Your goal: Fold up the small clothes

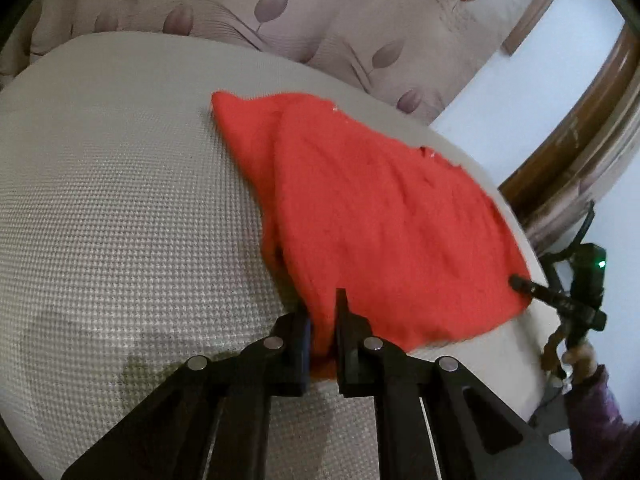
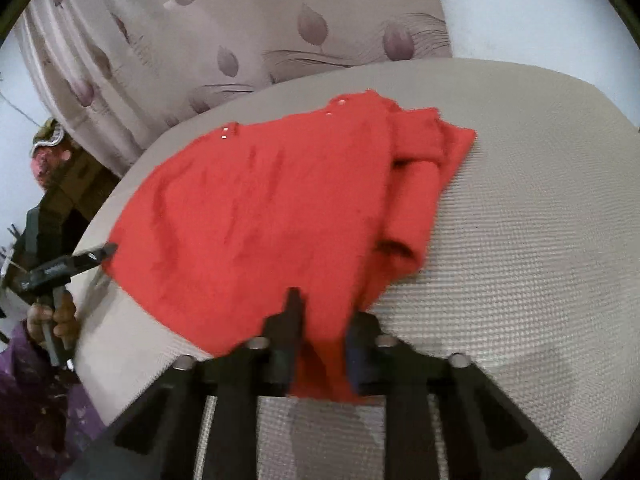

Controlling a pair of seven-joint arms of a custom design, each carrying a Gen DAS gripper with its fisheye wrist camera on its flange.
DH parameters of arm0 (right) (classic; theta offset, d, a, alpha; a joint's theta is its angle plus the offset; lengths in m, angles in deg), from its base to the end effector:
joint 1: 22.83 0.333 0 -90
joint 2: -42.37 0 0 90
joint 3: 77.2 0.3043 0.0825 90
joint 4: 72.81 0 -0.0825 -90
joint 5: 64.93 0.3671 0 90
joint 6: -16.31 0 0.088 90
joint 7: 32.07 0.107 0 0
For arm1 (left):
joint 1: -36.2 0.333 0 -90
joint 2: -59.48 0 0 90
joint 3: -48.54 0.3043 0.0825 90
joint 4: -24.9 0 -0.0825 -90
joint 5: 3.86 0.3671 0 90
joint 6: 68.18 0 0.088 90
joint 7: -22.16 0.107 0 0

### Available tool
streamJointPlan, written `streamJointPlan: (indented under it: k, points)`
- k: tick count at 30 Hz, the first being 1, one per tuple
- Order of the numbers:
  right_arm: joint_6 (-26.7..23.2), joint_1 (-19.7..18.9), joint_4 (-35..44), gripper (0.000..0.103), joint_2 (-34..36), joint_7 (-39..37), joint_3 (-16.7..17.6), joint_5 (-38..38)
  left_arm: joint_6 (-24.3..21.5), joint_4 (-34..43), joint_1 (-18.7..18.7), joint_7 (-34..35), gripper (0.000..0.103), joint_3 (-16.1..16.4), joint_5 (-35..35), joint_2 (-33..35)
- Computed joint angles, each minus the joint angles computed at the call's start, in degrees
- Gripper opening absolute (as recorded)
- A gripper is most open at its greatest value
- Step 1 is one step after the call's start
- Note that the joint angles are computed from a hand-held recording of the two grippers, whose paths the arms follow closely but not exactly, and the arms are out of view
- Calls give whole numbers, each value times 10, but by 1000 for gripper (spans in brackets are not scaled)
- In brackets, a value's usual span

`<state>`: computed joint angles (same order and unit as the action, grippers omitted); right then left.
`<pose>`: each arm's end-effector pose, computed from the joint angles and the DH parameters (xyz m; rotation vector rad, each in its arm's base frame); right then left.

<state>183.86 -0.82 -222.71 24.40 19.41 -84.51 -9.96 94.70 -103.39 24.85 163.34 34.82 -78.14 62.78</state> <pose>0.4284 0.0589 0.4052 -1.7386 1.6732 -0.2149 0.5059 -0.1799 0.3758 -1.8704 2.1891 -1.2354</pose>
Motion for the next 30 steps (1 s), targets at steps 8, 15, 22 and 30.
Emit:
streamJointPlan:
  k: [8,15,22,30]
  points:
    - [-53,-56,-34,5,-45,82,7,-112,-30,-50,-2,-35,9,20,90,-55]
    - [-64,-28,-30,11,-53,36,-30,-44,21,-52,-17,11,26,18,38,-54]
    - [45,14,-46,15,-114,48,-12,-59,114,-24,-40,234,85,10,-221,-73]
    - [44,90,13,19,-20,44,0,-151,118,-8,-48,165,85,-6,-108,-24]
